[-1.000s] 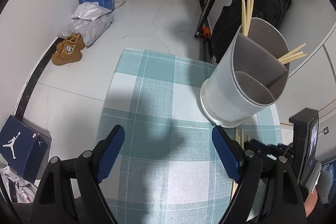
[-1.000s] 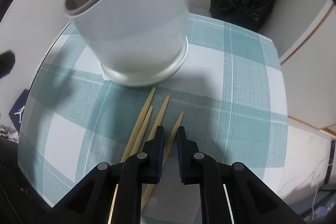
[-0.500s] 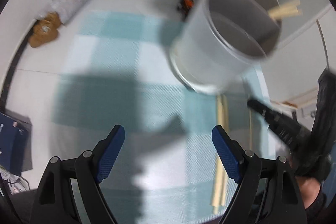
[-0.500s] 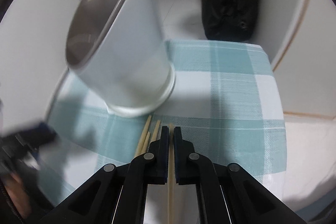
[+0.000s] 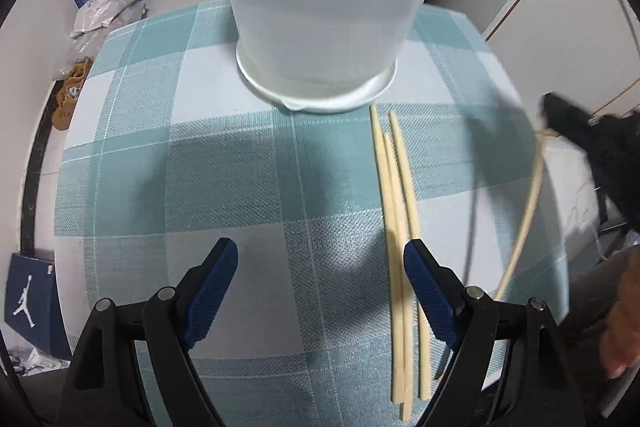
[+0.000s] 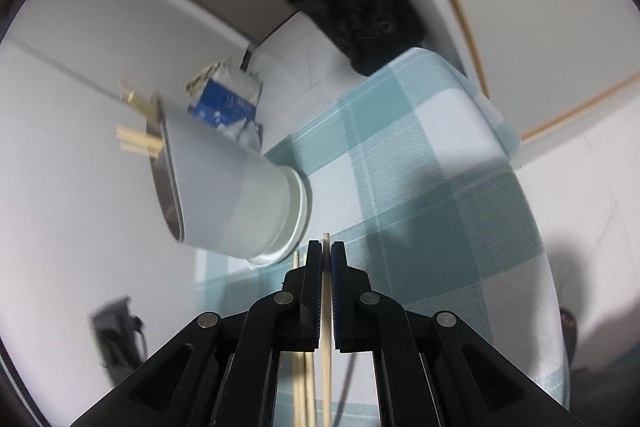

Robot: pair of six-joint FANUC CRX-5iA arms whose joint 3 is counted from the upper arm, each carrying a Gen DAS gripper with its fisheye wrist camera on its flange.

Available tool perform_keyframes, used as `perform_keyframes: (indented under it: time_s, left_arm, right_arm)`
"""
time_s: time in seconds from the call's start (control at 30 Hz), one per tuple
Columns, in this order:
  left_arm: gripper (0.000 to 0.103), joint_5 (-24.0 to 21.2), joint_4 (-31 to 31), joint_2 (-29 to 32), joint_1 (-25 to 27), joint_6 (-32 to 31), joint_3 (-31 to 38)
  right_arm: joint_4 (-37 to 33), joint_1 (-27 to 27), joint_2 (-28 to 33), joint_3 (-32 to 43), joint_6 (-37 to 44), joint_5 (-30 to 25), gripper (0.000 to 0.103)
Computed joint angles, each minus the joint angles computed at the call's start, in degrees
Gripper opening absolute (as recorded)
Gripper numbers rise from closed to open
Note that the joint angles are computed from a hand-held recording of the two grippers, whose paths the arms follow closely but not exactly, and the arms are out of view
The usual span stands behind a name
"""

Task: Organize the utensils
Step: 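Lower the right tool onto the chopsticks and grasp one chopstick, then grasp a chopstick with the left tool while the right tool holds its chopstick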

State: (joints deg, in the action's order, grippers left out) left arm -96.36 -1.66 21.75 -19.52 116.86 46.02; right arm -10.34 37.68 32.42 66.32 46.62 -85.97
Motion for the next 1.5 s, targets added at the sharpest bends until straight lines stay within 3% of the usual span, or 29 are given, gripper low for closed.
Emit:
perform_keyframes:
  time_s: [0.1,0.53,0.93,1.0,1.13,1.23,1.37,1.5]
  left_arm:
    - [0.082,-2.96,-1.97,1.53,-0.48,0.32,2.92]
    - [0.083,-2.4,-4.05,2.84,-1.2,-0.19,4.82]
    - [0.084,-4.97,-5.28,6.32,-1.69,-4.08,10.24]
    - [0.083,-7.65,-6.46,7.83,-2.18,-5.23,12.79]
    - [0.082,-8.43,-6.1,7.48,-1.85,-5.26,12.33]
    - [0.072,-6.88,-4.14,5.41,-0.88,-4.47,8.87]
    - [0.071,-5.07,-3.58,2.71,-0.93,-4.61,4.57]
    - [0.052,-4.07,-3.73,-0.32,-1.53,-4.97,0.75]
  right_arm:
    - [1.88,0.23,-0.6,-0.08,0.66,0.59,0.003]
    - [4.44,0.37,-3.35,-3.82,3.39,5.35,0.003]
    - [5.29,0.57,-4.42,-5.48,3.69,6.47,0.003]
    - [5.39,0.61,-4.31,-5.29,3.9,6.45,0.003]
    - [5.57,0.69,-4.35,-5.42,4.02,6.59,0.003]
    - [5.57,0.75,-4.53,-5.61,4.22,6.63,0.003]
    - [5.63,0.91,-4.6,-5.61,4.49,6.73,0.003]
    - [5.58,0.91,-4.88,-5.94,4.56,7.06,0.003]
